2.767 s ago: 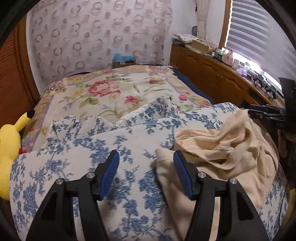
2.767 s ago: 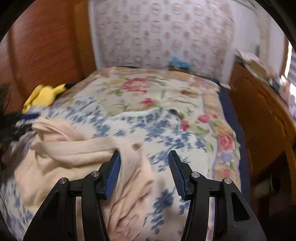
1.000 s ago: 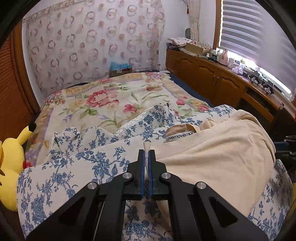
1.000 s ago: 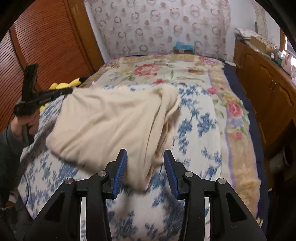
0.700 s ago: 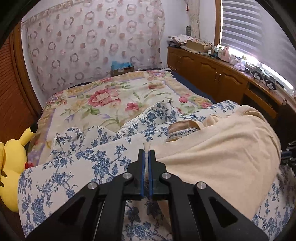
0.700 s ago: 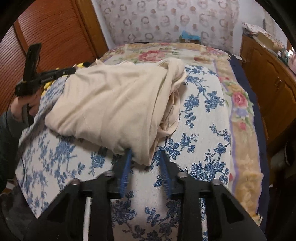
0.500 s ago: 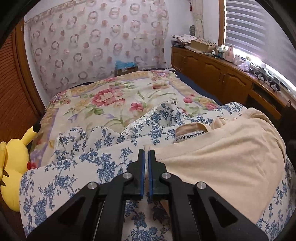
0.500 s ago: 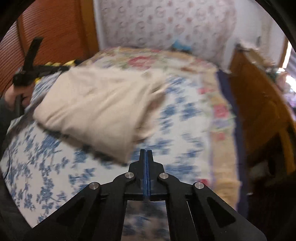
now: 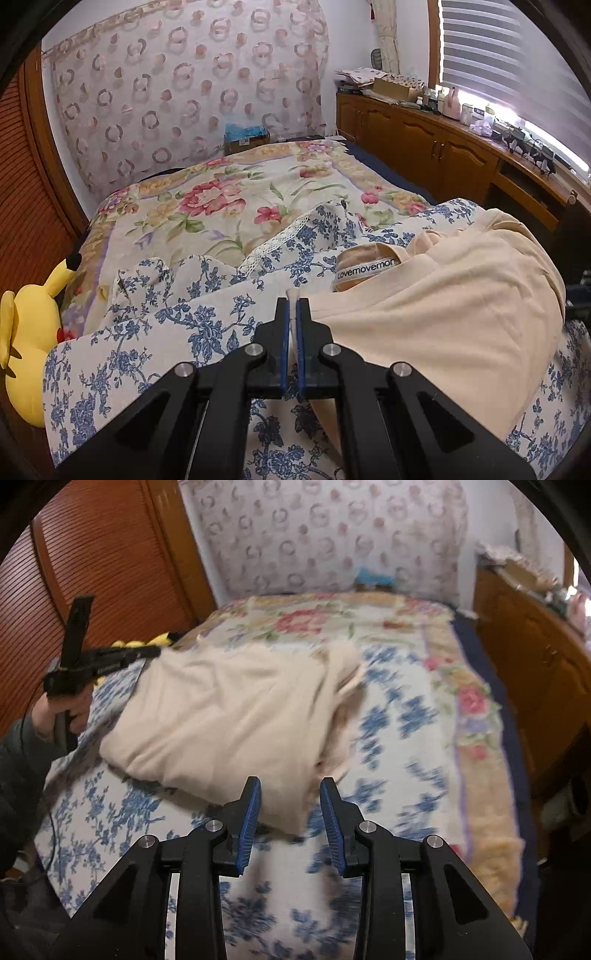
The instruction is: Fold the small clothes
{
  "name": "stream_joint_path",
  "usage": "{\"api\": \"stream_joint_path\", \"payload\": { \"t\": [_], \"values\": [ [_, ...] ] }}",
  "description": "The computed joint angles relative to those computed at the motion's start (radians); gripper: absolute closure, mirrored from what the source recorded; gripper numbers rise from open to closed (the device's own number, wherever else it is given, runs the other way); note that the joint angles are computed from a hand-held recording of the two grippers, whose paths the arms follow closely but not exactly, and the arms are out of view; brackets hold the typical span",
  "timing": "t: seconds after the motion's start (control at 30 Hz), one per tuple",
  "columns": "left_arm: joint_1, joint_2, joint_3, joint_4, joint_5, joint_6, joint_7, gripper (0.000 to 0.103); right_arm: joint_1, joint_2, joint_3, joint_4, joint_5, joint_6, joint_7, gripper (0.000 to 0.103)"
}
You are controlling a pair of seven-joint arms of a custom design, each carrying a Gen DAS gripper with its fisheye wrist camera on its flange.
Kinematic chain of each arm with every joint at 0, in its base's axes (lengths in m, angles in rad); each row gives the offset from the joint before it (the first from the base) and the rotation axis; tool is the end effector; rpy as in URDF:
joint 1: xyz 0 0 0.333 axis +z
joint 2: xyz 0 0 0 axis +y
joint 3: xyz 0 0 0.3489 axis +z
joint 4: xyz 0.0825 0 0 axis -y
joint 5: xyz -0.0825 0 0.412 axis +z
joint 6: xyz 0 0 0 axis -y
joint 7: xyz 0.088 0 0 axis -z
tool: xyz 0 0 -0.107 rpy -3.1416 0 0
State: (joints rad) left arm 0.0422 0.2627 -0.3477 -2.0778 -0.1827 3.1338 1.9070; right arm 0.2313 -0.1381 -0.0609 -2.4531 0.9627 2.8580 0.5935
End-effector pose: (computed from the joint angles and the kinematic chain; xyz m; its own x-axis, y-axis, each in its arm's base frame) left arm 0.6377 -0.1691 0.4159 -0.3905 -0.9203 -0.0217 -0.6271 0.2832 -0.7256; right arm 0.5078 0.0416 0.4077 0.3305 -0.9286 -0.1685 -0.7678 -0.1607 -0.6202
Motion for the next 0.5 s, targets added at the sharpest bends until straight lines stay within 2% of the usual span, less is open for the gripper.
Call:
{"api": "stream_joint_path", "payload": {
  "t": [0.03,0.1,0.13,0.17,0.27,0.33,0.37,0.4,0.43,0.47,0.5],
  "values": [
    [-0.016,0.0,0.017,0.0,0.009,-0.001,-0.012,0.102,0.001,0.007,0.0,0.005,0.0,-0.004,0.0,0.071],
    [-0.042,0.002,0.048,0.001,0.028,0.001,-0.036,0.102,-0.001,0.008,-0.009,0.012,0.022,-0.043,-0.029,0.085],
    [-0.054,0.003,0.063,0.001,0.038,0.003,-0.049,0.102,-0.006,0.004,-0.009,0.012,0.021,-0.056,-0.04,0.098],
    [-0.064,0.004,0.076,0.002,0.049,0.004,-0.061,0.102,-0.011,0.0,-0.004,0.006,0.005,-0.051,-0.041,0.1],
    [-0.129,0.004,0.154,0.001,0.108,0.018,-0.125,0.102,-0.033,-0.048,0.012,-0.04,-0.127,0.016,0.027,0.102],
    [-0.119,0.007,0.148,0.002,0.124,0.019,-0.137,0.102,-0.038,-0.087,-0.005,-0.063,-0.173,0.045,0.07,0.102],
    [-0.142,0.006,0.171,0.002,0.119,0.019,-0.136,0.102,-0.033,-0.094,-0.015,-0.07,-0.185,0.061,0.084,0.102],
    [-0.18,0.005,0.22,0.002,0.175,0.025,-0.19,0.102,-0.05,-0.098,-0.002,-0.082,-0.236,0.097,0.142,0.102],
    [-0.19,0.006,0.233,0.003,0.19,0.027,-0.205,0.102,-0.063,-0.095,0.009,-0.088,-0.28,0.117,0.191,0.102],
    [-0.169,0.006,0.212,0.004,0.181,0.022,-0.2,0.102,-0.056,-0.091,0.001,-0.088,-0.291,0.124,0.209,0.102],
    [-0.117,0.007,0.156,0.005,0.166,0.012,-0.187,0.102,-0.033,-0.085,-0.02,-0.083,-0.278,0.125,0.207,0.101]
  ]
}}
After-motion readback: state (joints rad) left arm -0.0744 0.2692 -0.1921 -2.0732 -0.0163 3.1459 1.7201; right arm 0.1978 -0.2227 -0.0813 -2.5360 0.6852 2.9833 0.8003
